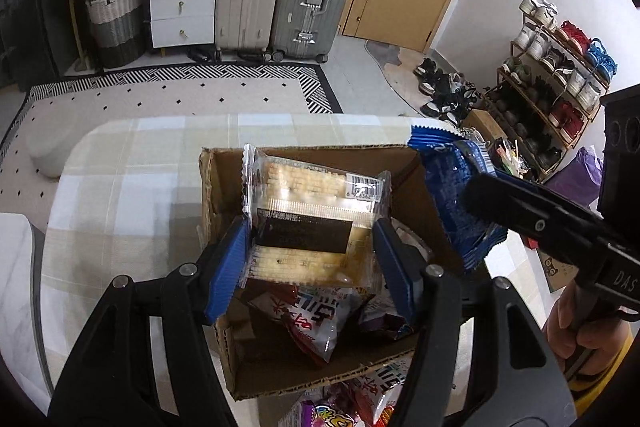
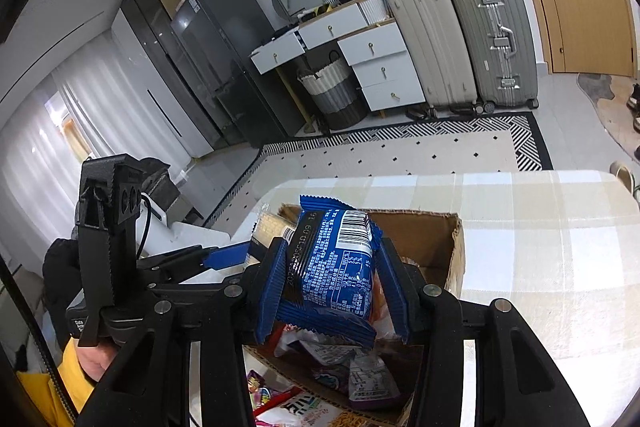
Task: Organize snacks
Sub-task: 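Carry the cracker pack and blue pack over the box and open both grippers, then raise both grippers out of the box back toward the remaining snacks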
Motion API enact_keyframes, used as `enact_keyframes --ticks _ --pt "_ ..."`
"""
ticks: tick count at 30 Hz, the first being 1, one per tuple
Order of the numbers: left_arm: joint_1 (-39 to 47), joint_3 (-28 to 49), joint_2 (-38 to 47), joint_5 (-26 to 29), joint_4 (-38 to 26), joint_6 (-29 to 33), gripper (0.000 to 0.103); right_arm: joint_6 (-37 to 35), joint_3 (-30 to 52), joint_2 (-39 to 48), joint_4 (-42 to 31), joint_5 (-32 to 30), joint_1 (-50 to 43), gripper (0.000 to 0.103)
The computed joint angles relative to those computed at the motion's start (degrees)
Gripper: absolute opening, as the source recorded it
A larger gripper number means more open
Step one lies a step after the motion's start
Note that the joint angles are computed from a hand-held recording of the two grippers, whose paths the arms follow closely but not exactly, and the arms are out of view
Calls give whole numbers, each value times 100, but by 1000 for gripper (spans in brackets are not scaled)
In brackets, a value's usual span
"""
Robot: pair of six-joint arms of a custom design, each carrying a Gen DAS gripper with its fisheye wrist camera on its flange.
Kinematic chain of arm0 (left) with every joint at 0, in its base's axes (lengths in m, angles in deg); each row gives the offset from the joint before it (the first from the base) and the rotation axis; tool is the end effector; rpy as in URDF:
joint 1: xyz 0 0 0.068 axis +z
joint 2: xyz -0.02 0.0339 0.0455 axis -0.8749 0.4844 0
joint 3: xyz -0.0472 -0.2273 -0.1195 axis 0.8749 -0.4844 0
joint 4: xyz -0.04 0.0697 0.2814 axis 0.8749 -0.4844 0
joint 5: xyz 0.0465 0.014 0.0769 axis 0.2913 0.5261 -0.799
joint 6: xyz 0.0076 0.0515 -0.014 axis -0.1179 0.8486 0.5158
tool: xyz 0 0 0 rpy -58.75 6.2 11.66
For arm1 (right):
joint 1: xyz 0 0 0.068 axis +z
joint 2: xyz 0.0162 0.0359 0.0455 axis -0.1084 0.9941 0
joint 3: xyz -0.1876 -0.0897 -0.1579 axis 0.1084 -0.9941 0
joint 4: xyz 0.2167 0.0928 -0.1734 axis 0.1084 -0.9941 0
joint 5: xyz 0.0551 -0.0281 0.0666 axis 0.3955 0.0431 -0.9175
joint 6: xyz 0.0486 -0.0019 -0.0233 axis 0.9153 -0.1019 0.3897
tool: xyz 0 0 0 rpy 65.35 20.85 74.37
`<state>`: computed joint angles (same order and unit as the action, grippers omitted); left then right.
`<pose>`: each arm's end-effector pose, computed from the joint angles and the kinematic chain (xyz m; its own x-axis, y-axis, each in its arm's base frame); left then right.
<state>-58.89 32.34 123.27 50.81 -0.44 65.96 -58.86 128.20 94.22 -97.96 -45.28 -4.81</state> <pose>0.3852 0.0022 0.2309 -0.7978 0.0417 -0.6014 0.2238 0.9468 -0.2313 0.2390 0.0256 0.2357 -0.6751 0.0332 -0.7370 -0.4025 0.8206 0.4057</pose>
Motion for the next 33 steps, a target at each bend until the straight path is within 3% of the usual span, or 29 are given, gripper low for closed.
enact_keyframes --ticks 9,15,21,23,24,30,32,33 --pt "-32 -55 357 -62 446 -34 60 -40 24 293 -1 295 177 46" --pt "124 -365 54 -29 491 30 61 -38 22 324 -43 555 383 46" --pt "277 -944 -793 -27 218 156 61 -21 30 285 -165 900 549 50" --pt "309 -1128 -1111 -39 148 197 61 -107 146 470 -316 918 575 70" --pt "366 -1240 -1347 -10 43 238 62 -107 146 470 -316 918 575 72" --pt "597 -1969 -2527 121 -378 362 66 -38 -210 -160 -460 1054 497 72" --pt "662 -2164 -2927 120 -554 402 66 -72 -249 -793 -933 1057 522 72" --pt "712 -2243 -3104 159 -650 422 66 9 -374 -946 -811 1104 540 72"
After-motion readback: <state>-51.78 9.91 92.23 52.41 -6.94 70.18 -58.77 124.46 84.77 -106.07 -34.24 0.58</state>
